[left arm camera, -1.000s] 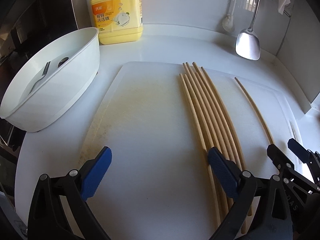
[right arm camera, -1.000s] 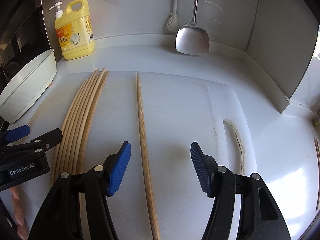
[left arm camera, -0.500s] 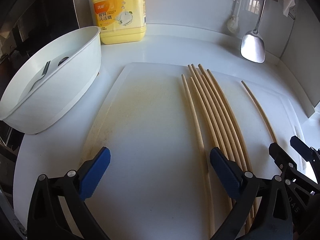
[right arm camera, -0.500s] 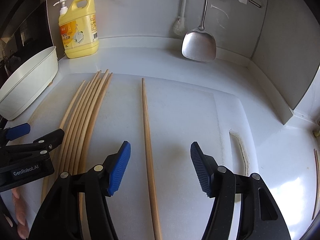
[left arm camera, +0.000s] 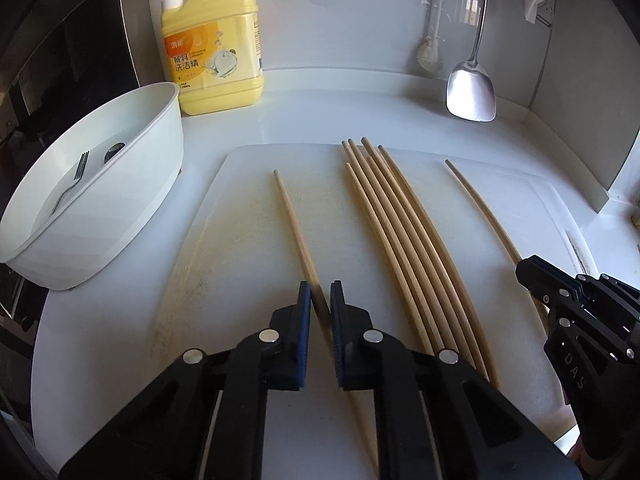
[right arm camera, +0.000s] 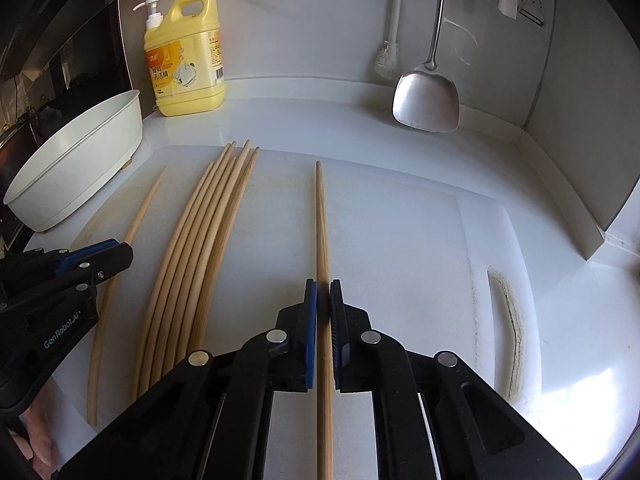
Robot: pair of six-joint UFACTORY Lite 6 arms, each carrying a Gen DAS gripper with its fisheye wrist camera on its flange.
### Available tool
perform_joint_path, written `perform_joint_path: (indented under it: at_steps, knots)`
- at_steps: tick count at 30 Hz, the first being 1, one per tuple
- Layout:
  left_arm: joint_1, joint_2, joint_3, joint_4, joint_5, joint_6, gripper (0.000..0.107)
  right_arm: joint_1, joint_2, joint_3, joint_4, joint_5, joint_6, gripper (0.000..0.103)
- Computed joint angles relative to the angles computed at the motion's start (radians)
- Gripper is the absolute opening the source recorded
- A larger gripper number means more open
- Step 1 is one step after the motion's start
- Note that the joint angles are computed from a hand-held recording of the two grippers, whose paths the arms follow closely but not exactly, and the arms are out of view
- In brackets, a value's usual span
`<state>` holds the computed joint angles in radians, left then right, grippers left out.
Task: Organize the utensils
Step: 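Grasp one wooden chopstick with the right tool while the left tool grasps another, then carry both chopsticks over the white basin with both tools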
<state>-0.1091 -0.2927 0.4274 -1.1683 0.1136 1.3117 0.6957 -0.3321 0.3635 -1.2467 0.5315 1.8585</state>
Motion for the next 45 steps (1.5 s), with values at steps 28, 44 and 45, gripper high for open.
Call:
perform_joint_path:
  at_steps: [28, 44, 45]
  knots:
    - [0.281, -0.133, 0.245, 0.507, 0.512, -0.446, 0.007, 0.103, -0.120, 0.219, 0.291, 0.114, -0.286, 0.006]
    - [0.789, 0.381, 0.966, 0.439, 0.824, -0.199, 0.007, 0.149, 0.640, 1.145, 0.474, 0.035, -0.561, 0.006]
    - [0.802, 0.460, 1.059, 0.441, 0.844, -0.202, 0.007, 0.152, 0.712, 1.229, 0.496, 0.042, -0.579, 0.006]
